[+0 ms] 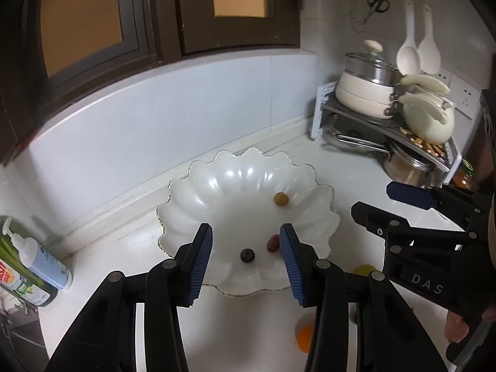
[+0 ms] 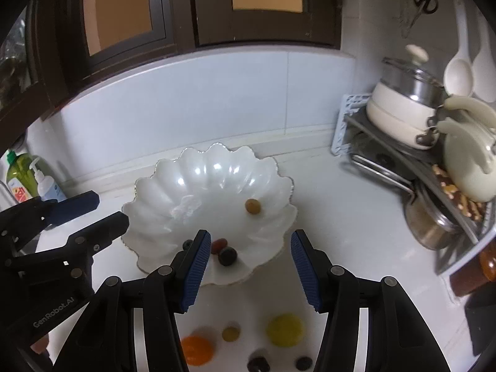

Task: Organize fruits
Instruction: 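Withdraw both tools from the bowl back toward the remaining fruits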

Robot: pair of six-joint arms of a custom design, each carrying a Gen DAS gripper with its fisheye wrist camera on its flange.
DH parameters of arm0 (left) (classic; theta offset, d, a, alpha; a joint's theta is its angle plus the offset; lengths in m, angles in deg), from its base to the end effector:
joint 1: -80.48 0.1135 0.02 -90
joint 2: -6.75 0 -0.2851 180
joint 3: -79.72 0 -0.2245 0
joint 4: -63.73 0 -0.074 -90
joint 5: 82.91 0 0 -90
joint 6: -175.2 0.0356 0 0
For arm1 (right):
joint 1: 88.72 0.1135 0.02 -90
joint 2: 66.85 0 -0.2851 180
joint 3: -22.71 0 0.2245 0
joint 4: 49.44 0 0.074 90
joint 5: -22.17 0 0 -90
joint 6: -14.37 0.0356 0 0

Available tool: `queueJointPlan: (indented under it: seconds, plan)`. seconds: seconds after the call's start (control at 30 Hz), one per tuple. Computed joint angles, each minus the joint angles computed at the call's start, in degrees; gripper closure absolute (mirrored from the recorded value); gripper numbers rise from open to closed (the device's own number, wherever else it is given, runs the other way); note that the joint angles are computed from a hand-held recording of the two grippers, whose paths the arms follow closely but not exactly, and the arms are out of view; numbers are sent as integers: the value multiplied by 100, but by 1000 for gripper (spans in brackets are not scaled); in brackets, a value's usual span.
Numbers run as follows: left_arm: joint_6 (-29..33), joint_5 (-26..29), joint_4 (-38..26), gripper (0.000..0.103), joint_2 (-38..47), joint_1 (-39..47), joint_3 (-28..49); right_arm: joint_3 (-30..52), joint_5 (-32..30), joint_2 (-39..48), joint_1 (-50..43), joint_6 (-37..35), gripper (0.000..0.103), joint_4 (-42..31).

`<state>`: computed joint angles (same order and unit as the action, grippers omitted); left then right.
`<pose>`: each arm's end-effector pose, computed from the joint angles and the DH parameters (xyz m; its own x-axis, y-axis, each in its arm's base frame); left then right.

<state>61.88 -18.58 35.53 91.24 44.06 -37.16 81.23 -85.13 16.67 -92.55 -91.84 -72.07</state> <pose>0.2268 -0.1482 0.2347 -0.6848 0.0619 -0.7261 0.0413 0.9981 0.0461 0.2642 -0.0071 0.2221 -0.6698 -0.2223 -0.7085 -0.3366 0.9414 0.0228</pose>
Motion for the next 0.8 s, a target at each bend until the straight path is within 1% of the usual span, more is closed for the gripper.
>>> queueJointPlan:
  seconds: [0.3,0.6,0.8]
  plan:
    - [-538,-418,-292,58,-344,-866,-207,-630,-198,-963,-526,-272,48,-35]
    - [-1110,-790,-504,56,-490,-1612,-469,-1145,-646,-1373,-1151,-763,48,-420]
    - [-1495,-1031,-615,56,-426,-2069,-637,-1581,-703,-1652,-1497,-1056,48,-437]
